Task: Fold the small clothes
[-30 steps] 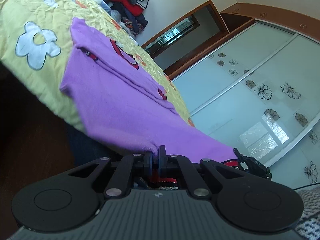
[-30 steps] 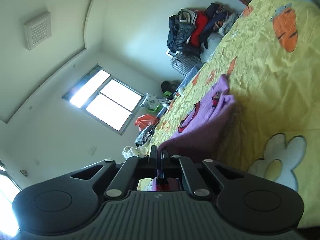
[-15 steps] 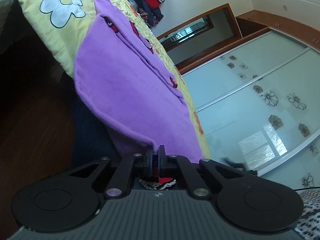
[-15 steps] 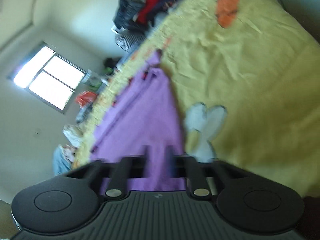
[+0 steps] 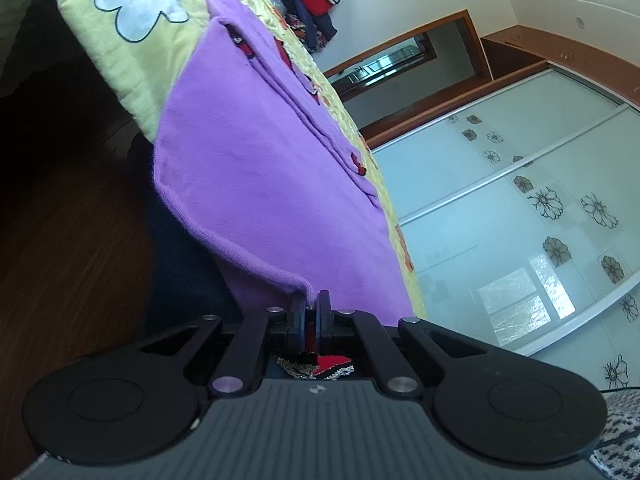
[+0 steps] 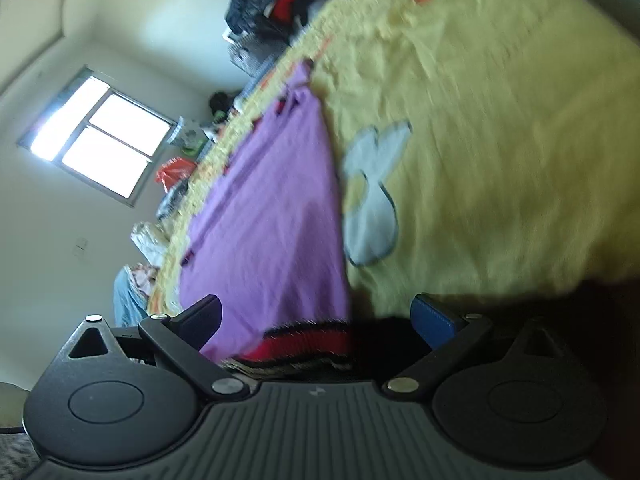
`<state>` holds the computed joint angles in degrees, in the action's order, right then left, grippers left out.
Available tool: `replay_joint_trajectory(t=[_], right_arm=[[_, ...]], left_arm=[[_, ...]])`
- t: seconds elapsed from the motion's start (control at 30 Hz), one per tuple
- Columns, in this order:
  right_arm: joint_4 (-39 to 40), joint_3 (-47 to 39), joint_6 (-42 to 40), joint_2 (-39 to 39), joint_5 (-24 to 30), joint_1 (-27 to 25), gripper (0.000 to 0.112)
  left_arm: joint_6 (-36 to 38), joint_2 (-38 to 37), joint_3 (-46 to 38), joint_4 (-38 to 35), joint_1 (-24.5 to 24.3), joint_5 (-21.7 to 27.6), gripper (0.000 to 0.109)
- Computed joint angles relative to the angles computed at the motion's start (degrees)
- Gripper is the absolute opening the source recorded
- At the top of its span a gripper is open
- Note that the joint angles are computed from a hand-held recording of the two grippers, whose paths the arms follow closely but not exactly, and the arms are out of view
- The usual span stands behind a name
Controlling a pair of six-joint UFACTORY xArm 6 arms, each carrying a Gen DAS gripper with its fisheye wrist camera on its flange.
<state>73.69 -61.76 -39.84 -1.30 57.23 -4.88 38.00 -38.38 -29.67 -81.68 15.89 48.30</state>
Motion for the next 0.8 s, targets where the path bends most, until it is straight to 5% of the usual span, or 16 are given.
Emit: replay_joint_trajectory(t=[0.07,0.1,0.13,0.17,0.33,0.6,0.8], right_arm=[[1.9,-0.6,-0.9,2.0,0.4,0.4,0.100],[2.7,-1.0,-1.7,2.6,1.5,0.3,0.077],[2.8,-1.2,-2.4,2.7,1.5,0.6,0.029],[1.8,-1.7,-2.5,2.8,1.7,0.9,0.013],[2.9,0.4,-6.3,-1.4,-0.8,2.0,0.009],[8.1,-3.5,-9.3,-3.8,4.8,1.4,0.006],[9.8,-4.8,-8.8,-0.7,0.1,3.2,0.004]], left_arm=[[-0.2,0.3,-0.1,0.1,-0.3,-0.5,0.003],[-0.1,0.4,-0.2,0.1,-0.4,-0.6,0.003],[0.1,0.4,-0.2,-0.2,-0.4,-0.5,0.003],[0.5,0.5,-0.3,-0.5,-0.5,-0.4,0.003],[2.1,0.3,-0.8,-1.1,-0.8,0.1,0.003],[4.7,-0.4,-2.9,-3.0,-1.8,-0.5,0.003],[5.3,0.2,-3.2,-4.2,-1.3,0.0,0.003]])
